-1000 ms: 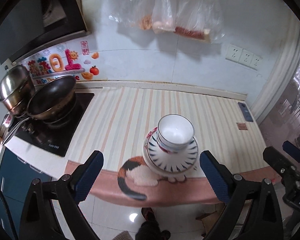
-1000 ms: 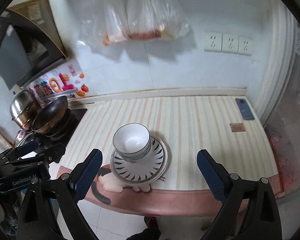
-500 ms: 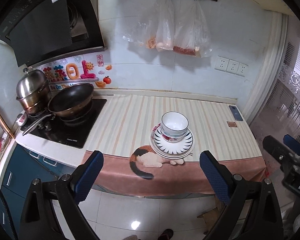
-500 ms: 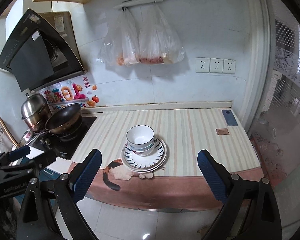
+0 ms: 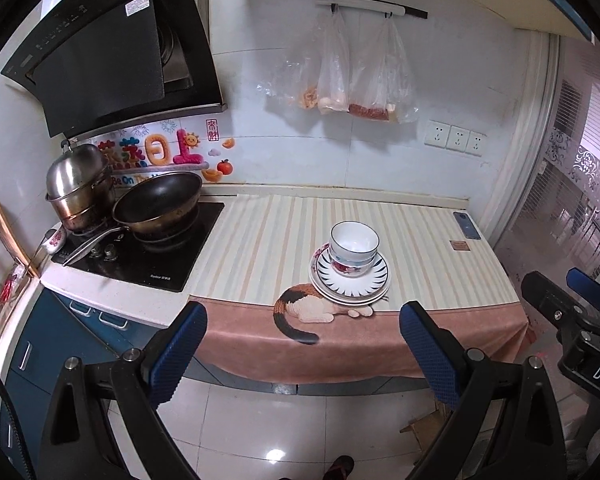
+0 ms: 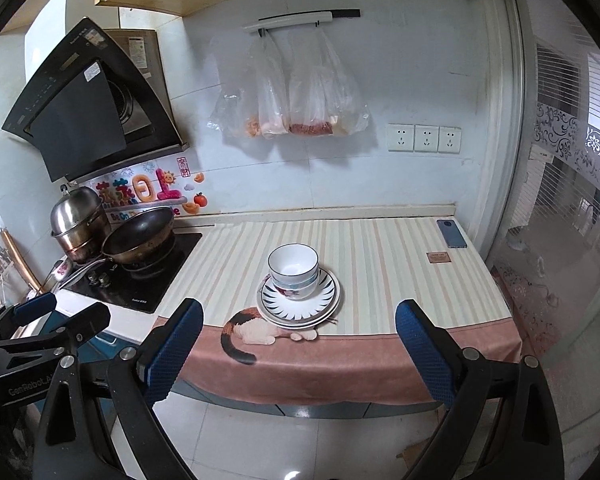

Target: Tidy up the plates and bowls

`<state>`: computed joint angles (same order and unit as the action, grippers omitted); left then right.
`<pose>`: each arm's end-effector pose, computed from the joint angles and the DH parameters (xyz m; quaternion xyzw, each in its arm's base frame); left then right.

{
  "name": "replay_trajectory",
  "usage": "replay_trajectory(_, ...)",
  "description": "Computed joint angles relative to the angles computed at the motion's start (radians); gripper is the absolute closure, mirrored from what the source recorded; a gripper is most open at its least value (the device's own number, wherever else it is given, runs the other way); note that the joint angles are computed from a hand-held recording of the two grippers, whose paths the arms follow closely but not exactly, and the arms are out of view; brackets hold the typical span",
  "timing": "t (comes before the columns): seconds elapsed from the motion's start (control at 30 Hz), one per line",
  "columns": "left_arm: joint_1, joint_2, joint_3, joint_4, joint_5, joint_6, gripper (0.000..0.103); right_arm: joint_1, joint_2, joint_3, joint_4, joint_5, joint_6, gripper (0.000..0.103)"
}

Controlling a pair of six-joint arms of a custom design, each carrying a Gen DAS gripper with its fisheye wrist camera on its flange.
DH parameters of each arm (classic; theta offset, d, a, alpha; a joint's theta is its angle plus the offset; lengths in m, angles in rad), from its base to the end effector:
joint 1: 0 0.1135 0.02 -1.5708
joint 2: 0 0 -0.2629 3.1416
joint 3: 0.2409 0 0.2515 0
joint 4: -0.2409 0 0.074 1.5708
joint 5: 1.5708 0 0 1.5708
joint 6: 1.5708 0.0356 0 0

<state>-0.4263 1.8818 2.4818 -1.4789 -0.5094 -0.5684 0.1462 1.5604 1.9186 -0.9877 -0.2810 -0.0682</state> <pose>0.3124 -0.1228 0.4703 -0.1498 0.9020 0.0517 0.4015 0.3077 0.0553 0.4545 -0.1576 0.8706 0.1422 0.4438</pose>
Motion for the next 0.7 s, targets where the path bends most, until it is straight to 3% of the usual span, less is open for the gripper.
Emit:
replay_trajectory(0.23,-0.009,-0.062,-0.086,0.032,-0.005,-0.008,0.004,0.009,-0.035,-0.021,-0.015,0.006,0.011,0.004)
replay_trajectory(0.7,-0.017,-0.085,-0.121,0.034,0.001,-0.019,0.004,0.037,-0.054,-0.039,-0.033,0.043,0.027,0.004)
